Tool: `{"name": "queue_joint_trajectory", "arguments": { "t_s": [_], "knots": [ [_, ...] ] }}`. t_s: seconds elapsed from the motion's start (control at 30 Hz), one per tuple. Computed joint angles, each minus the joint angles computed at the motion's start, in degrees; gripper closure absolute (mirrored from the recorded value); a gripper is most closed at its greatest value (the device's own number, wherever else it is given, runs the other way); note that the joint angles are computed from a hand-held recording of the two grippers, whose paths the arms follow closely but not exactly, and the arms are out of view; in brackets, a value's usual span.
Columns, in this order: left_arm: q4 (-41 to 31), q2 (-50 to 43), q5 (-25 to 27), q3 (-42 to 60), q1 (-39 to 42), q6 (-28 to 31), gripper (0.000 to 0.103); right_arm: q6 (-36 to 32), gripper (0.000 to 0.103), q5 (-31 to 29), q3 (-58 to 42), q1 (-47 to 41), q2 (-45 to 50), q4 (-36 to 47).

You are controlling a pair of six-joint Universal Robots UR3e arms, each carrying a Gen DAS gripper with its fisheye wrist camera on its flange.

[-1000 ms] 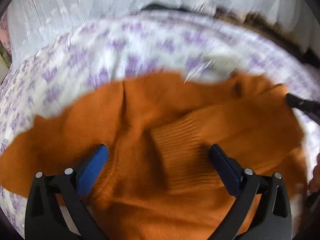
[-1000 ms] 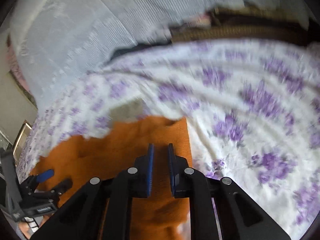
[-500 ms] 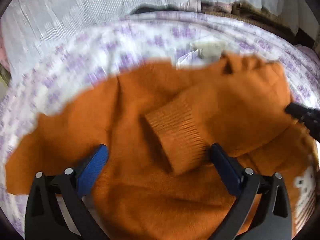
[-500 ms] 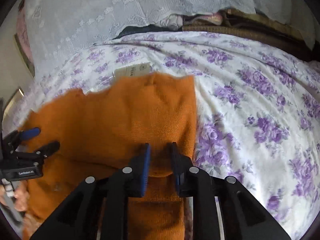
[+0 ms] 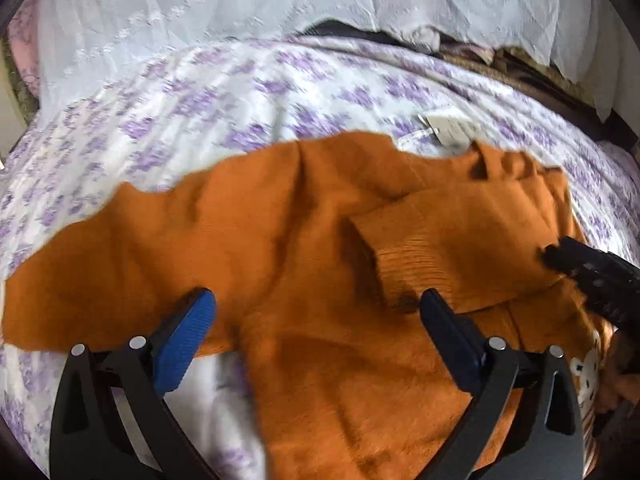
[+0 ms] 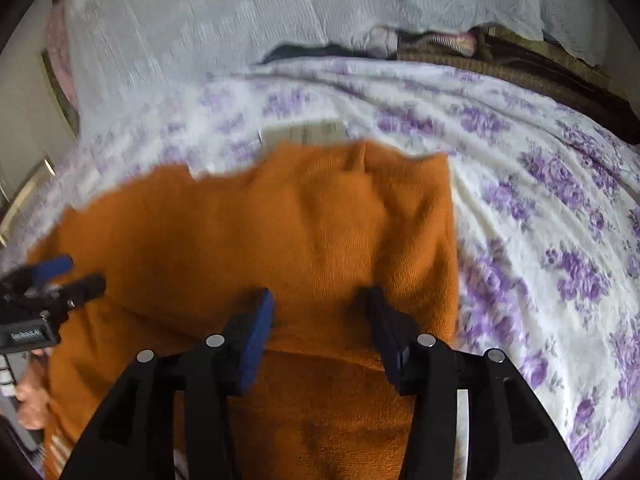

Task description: Fold small clothes

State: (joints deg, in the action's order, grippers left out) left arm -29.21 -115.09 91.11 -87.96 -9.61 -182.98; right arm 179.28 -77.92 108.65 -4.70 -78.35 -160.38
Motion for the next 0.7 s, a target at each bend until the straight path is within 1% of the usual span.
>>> {"name": "queue_joint_trajectory", "arguments": {
  "t_s": [0.07, 0.1, 0.13, 0.2, 0.27, 0.37, 0.43, 0.53, 0.6, 0.7],
  "knots": [
    [1.2, 4.5, -0.9, -4.8, 2.1, -0.4, 0.004, 1.3, 0.047, 0.8, 5.6, -1.2, -4.1, -6.0],
    [1.9, 6.8, -1.9, -7.6, 3.7, -0.6, 0.004, 1.4, 0.036, 1.5, 8.6, -2.0, -6.1, -9.1],
    [2.9, 10.4, -4.3, -12.1, 6.6, -0.5, 0.004, 1.4, 0.029, 1.9, 10.6, -2.8, -7.8, -10.5],
    [3.9, 15.5, -8.1, -18.6, 11.9, -0.4, 0.004, 3.1, 0.029, 2.8, 12.8, -4.9, -9.1, -11.9],
    [3.9, 20.1, -12.6, -24.3, 18.9, -0.2, 0.004, 5.0, 0.029, 5.3, 13.9, -7.6, -9.8, -11.1],
    [2.4, 23.0, -17.1, -27.8, 27.4, -1.1, 0.004, 8.8, 0.029, 10.4, 16.9, -12.3, -11.5, -12.1],
    [1.4, 22.2, -19.1, -27.7, 31.0, -3.0, 0.004, 10.0, 0.029, 12.7, 19.7, -14.4, -13.5, -13.4],
    [-0.6, 19.5, -23.6, -26.3, 34.9, -4.2, 0.004, 10.6, 0.029, 14.3, 23.7, -15.9, -16.7, -15.0],
    [0.3, 18.3, -25.3, -25.7, 36.2, -5.1, 0.004, 10.9, 0.029, 14.9, 25.3, -16.6, -18.1, -14.9],
    [1.8, 17.8, -29.9, -26.3, 39.8, -7.3, 0.004, 11.6, 0.029, 16.4, 26.7, -18.2, -18.8, -15.0]
  ]
}}
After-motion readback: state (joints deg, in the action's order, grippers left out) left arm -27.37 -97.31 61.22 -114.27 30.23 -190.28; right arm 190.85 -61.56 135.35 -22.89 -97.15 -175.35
